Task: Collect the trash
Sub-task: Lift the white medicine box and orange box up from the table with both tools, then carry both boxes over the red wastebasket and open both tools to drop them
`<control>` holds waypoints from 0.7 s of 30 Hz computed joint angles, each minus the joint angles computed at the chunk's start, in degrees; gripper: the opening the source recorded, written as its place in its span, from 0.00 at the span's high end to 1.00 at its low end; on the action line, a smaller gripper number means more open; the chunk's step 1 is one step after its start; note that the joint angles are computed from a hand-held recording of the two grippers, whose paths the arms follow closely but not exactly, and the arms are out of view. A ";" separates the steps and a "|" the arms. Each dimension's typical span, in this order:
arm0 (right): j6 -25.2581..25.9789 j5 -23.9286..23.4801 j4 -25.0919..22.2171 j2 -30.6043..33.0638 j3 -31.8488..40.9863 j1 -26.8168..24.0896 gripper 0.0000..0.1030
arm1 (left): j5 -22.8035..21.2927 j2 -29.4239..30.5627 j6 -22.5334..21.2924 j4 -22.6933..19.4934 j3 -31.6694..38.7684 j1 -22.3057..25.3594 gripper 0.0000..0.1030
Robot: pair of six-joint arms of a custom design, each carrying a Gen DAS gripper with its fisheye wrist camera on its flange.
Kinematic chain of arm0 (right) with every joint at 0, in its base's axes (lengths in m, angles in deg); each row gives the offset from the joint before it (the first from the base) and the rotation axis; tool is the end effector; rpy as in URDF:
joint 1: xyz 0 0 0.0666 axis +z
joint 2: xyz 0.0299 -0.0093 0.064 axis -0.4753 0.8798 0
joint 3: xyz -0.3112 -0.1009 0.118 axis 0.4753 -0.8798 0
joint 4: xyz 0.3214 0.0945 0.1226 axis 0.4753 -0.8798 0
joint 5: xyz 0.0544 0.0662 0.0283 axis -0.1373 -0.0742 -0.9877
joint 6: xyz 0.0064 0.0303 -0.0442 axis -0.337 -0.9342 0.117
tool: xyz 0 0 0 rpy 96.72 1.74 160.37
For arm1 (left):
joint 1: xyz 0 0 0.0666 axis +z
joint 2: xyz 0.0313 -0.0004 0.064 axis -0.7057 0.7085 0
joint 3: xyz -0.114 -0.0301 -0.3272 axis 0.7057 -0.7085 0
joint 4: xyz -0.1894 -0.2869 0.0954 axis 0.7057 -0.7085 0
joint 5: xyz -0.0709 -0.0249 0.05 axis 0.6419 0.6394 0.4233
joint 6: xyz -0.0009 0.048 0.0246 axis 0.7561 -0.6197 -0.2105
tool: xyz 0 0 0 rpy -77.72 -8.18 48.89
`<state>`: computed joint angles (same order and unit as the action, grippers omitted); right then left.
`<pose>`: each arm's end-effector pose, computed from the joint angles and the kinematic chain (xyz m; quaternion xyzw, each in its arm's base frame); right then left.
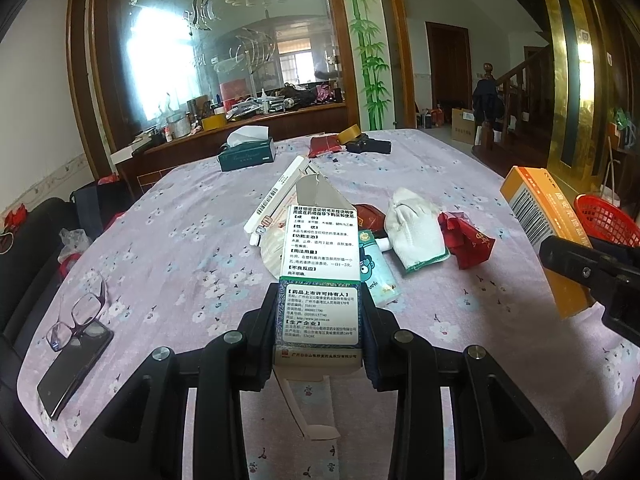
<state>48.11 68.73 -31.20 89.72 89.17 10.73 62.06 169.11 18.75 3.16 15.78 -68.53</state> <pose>0.4351 0.3321 0.5033 0.0602 0.8867 0.0697 0.4530 0.4545 -0.1897 0.4744 0.1123 0.8752 0.0100 0.4705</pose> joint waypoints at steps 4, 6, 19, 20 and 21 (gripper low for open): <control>-0.24 -0.05 0.24 -0.43 -0.54 -0.07 0.50 | 0.03 0.08 -0.36 -0.18 0.16 -0.10 0.67; -0.41 -0.04 0.32 -0.46 -0.59 -0.10 0.50 | 0.13 0.29 -0.49 -0.29 0.39 -0.09 0.67; -1.64 -0.65 1.51 -3.05 -3.84 -1.51 0.50 | 2.38 2.24 -1.34 -1.95 3.31 -0.85 0.67; -1.85 -0.55 1.55 -3.41 -4.11 -1.75 0.50 | 3.38 2.66 -1.48 -2.49 4.28 -0.85 0.67; -2.10 -0.48 1.67 -3.94 -4.57 -2.07 0.50 | 4.29 3.11 -1.51 -3.04 5.22 -0.94 0.67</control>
